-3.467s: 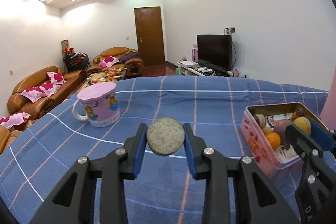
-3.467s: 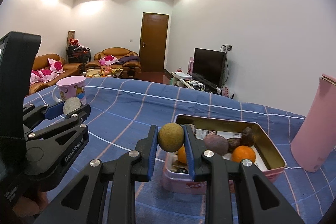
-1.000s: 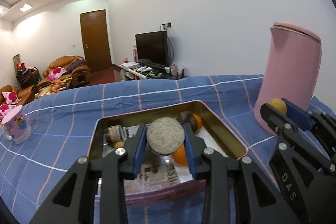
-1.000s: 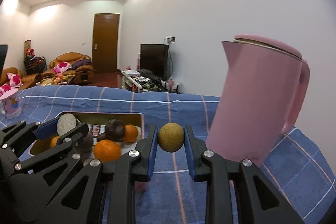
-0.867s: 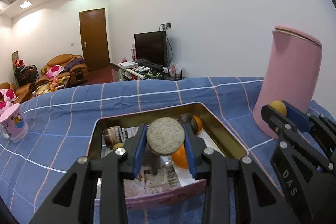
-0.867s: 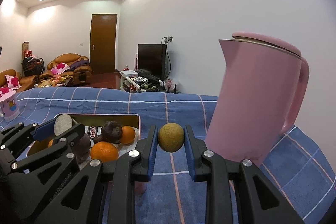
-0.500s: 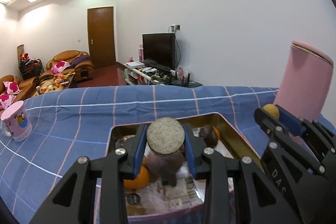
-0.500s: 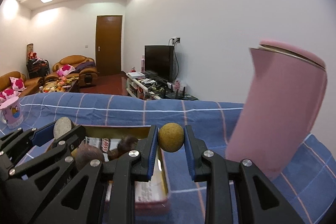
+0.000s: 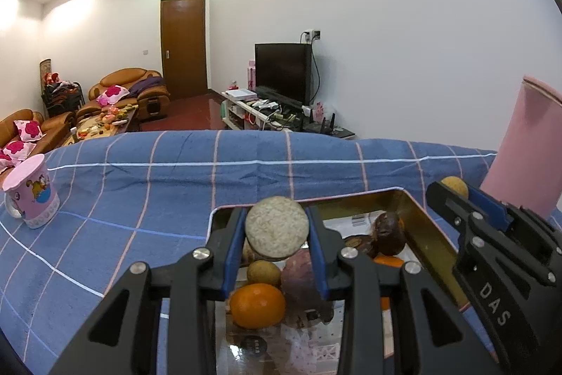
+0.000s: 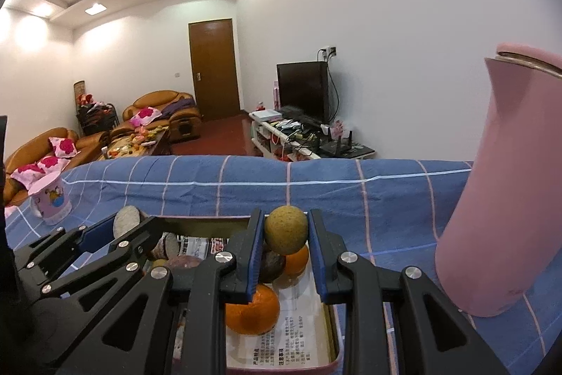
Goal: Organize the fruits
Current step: 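Lower the disc and yellow ball into the tin and open both tools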
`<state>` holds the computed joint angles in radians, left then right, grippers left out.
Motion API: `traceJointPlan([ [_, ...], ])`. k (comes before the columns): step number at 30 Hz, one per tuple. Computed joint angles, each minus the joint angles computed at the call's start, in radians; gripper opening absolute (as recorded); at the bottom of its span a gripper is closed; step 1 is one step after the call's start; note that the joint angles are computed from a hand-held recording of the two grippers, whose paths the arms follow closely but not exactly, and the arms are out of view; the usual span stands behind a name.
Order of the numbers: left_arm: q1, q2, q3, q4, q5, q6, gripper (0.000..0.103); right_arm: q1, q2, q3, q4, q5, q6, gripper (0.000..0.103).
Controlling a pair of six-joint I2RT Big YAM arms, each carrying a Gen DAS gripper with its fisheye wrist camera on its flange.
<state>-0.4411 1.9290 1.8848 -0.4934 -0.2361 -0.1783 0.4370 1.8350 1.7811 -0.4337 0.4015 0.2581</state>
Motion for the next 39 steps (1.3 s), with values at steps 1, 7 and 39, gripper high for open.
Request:
traceJointPlan([
  [1,0.0,0.001,0.0,-0.002,-0.002,0.002,0.036,-0.002,0.002,0.002,-0.006,-0.009,0.001,0.027],
  [7,0.0,0.008,0.005,-0.016,-0.007,0.012,0.036,-0.01,0.018,0.018,-0.049,-0.038,0.012,0.027],
  [39,-0.002,0.033,0.058,-0.103,0.002,0.025,0.036,-0.058,0.003,-0.029,-0.015,-0.36,0.148,0.049],
])
